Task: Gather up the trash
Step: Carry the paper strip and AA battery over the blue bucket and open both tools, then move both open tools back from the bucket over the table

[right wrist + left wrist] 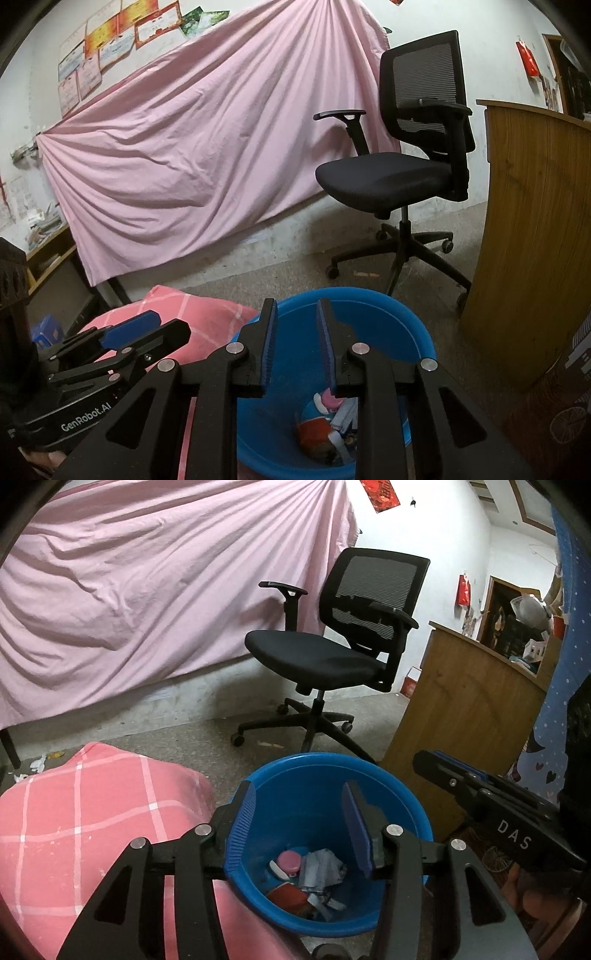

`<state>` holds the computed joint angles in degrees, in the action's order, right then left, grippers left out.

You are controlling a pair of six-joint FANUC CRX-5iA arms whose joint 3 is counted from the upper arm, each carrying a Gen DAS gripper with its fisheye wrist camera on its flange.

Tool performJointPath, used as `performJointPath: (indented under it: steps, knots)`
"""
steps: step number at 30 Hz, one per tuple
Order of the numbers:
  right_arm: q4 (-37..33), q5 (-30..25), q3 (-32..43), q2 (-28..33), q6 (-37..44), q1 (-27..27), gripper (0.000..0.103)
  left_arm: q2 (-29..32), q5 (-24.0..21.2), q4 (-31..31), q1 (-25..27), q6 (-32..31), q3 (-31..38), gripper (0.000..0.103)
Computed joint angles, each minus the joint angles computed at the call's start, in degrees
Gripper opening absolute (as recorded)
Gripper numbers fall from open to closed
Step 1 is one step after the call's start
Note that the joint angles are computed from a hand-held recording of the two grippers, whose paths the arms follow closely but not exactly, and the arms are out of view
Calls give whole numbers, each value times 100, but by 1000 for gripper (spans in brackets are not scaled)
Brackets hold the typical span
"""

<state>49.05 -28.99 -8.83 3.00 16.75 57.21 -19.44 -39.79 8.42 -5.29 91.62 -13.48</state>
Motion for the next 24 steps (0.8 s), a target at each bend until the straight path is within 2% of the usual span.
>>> performJointPath:
  steps: [2, 9, 11, 19, 22, 24]
  knots:
    - [58, 17, -17, 0, -52, -3, 21, -50, 11, -30, 31, 67, -31, 52]
    - [134, 58, -45, -5, -116, -14, 27, -189, 5, -139, 151, 209, -67, 52]
    - [210, 85, -52, -5, -173, -20, 28, -226, -23, -189, 170, 258, -65, 59]
    - [293, 143, -34, 32, -179, -34, 32, -341, -173, -402, 248, 414, -17, 61]
    - [353, 196, -42, 44, -228, -58, 35, -384, -160, -554, 254, 558, 5, 76]
    - [398, 228, -49, 55, -269, -70, 40, -452, -73, -600, 283, 613, -39, 76]
